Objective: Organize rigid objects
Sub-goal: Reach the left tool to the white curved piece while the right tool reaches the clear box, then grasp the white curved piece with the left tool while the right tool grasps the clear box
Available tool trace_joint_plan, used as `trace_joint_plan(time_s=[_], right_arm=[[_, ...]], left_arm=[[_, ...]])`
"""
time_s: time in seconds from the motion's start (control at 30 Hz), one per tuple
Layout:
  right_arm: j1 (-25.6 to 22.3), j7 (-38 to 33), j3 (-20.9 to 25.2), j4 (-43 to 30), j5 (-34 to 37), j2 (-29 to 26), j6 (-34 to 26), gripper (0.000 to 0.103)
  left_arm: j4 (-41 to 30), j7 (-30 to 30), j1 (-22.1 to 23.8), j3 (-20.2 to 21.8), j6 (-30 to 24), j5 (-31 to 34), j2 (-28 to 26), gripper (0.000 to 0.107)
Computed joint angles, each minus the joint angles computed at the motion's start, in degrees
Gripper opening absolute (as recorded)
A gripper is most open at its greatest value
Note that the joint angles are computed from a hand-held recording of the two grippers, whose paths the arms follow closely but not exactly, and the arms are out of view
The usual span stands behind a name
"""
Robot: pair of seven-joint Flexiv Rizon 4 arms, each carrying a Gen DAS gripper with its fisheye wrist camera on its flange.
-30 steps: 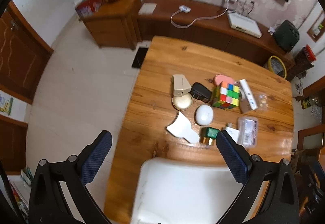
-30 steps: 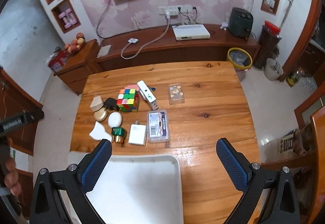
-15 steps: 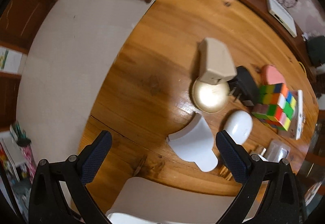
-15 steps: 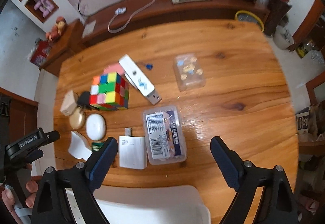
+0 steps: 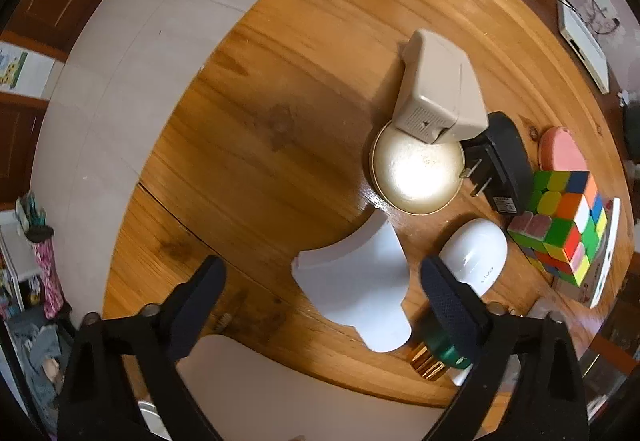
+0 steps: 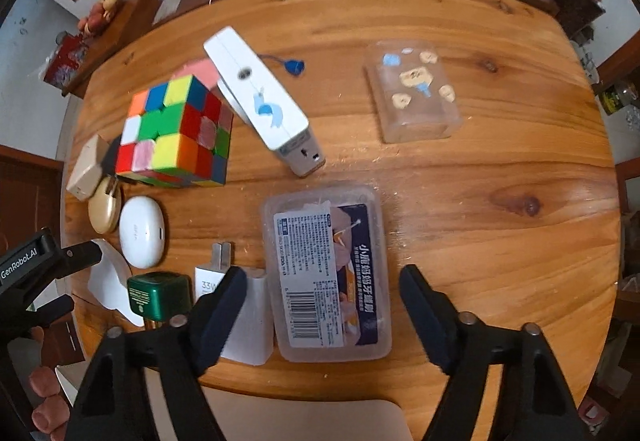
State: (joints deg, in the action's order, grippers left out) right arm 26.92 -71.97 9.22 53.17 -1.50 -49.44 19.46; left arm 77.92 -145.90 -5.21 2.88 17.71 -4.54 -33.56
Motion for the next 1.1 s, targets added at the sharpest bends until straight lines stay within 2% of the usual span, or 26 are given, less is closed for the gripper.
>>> trace_joint_plan(time_s=[0.23, 0.37, 0.43, 0.5, 0.53, 0.6, 0.67, 0.93, 1.1], right_arm=[[-0.4, -1.1, 0.5, -3.3, 1.1, -1.9, -1.7, 0.075], [-0.8, -1.6, 0.7, -5.4, 2.2, -2.8, -3.4, 0.073], [-0.9, -2.1, 0.8, -6.4, 2.6, -3.4, -4.0, 0.073], [-1.1, -2.3, 0.8, -6.8, 3.1, -3.5, -4.4, 0.073], [-1.2, -2.3, 0.8, -7.5, 3.4, -3.9, -5.0, 0.073], [-1.4, -2.3, 0.8, -8.0, 3.9, -4.2, -5.5, 0.073], [-1.6, -2.3, 0.8, -8.6, 4.4, -4.5, -5.6, 0.065], [-1.9, -1.7, 0.4, -9.8, 5.2, -5.0, -6.6, 0.064], [-2.9, -0.7, 0.6, -8.4, 6.1, -3.8, -5.6, 0.064]], left_arm=[[1.0, -4.4, 0.4, -0.3, 0.8, -2.9, -0.1, 0.085], [4.7, -5.9, 0.9, -0.9, 4.0, -5.5, 0.9, 0.08], [6.3, -5.6, 1.1, -1.0, 6.0, -6.0, 1.3, 0.074], [6.0, -6.2, 1.0, -1.4, 5.1, -4.1, 1.2, 0.068], [7.2, -6.2, -0.2, -0.4, 5.4, -3.7, 1.9, 0.064], [8.3, -5.9, -0.5, -0.5, 6.2, -3.1, 2.2, 0.063], [8.9, -5.8, -0.5, -0.5, 6.7, -2.9, 2.5, 0.063], [9.7, -2.6, -0.4, -0.5, 7.3, -1.8, 3.0, 0.062], [6.5, 0.2, 0.6, -0.1, 6.1, -0.9, 1.9, 0.062]])
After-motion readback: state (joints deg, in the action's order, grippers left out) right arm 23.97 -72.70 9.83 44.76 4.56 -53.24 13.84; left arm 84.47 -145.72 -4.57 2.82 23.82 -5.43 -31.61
